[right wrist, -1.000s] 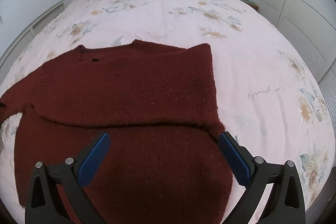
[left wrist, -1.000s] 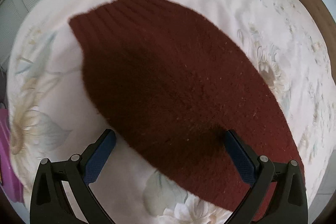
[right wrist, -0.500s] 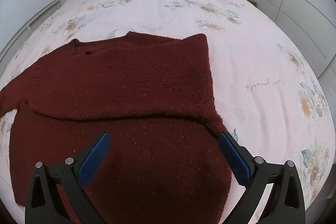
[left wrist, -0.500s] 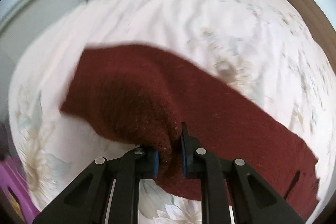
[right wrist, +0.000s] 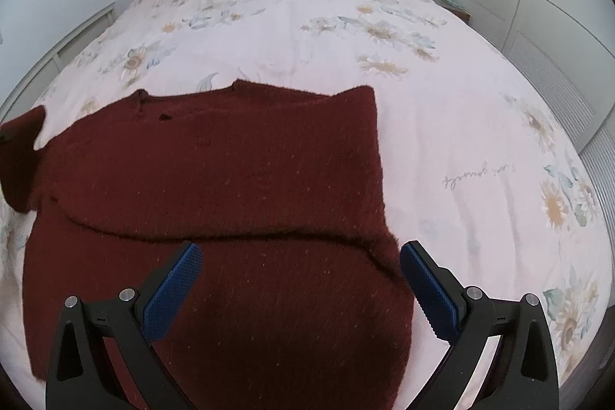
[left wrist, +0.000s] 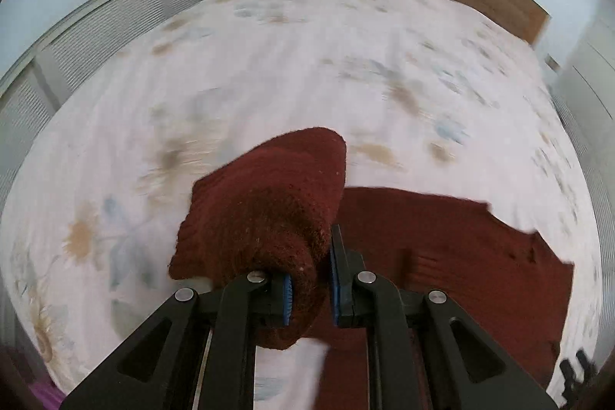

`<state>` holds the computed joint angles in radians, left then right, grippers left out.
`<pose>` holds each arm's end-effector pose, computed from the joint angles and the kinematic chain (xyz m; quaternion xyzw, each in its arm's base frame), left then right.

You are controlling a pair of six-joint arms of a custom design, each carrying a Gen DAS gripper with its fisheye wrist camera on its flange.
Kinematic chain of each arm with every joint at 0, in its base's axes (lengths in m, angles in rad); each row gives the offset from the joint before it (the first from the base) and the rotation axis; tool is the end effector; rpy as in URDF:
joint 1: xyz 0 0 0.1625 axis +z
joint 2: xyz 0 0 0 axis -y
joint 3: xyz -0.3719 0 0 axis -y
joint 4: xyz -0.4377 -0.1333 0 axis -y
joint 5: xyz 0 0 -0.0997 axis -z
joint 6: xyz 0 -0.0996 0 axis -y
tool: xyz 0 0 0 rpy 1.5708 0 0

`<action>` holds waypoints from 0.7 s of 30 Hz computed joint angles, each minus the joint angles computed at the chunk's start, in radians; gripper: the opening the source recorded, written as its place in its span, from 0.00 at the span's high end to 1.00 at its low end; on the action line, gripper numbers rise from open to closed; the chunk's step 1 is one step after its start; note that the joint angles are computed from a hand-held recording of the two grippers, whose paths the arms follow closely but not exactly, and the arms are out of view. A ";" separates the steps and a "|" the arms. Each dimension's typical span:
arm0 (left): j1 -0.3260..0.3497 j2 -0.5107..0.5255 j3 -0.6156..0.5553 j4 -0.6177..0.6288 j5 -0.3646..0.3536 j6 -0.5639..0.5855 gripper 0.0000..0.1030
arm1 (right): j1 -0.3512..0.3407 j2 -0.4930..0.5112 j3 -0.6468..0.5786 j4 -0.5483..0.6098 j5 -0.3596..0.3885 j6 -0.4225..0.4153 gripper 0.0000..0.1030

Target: Fold small clothes

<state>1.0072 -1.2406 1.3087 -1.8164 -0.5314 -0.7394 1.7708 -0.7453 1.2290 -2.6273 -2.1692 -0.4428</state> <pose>-0.1696 -0.6787 0.4525 -0.1197 0.8574 -0.3611 0.3467 0.2324 -0.7581 0.1960 0.2106 -0.8960 0.2337 0.3134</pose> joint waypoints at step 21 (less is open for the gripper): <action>-0.030 0.506 -0.345 -0.143 -0.191 0.333 0.89 | -0.029 -0.011 -0.052 0.042 0.016 0.009 0.00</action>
<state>0.9772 -0.7347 0.9636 -1.9595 -0.7223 -0.4060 1.7417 -0.7561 1.1769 -2.5852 -2.1532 -0.4341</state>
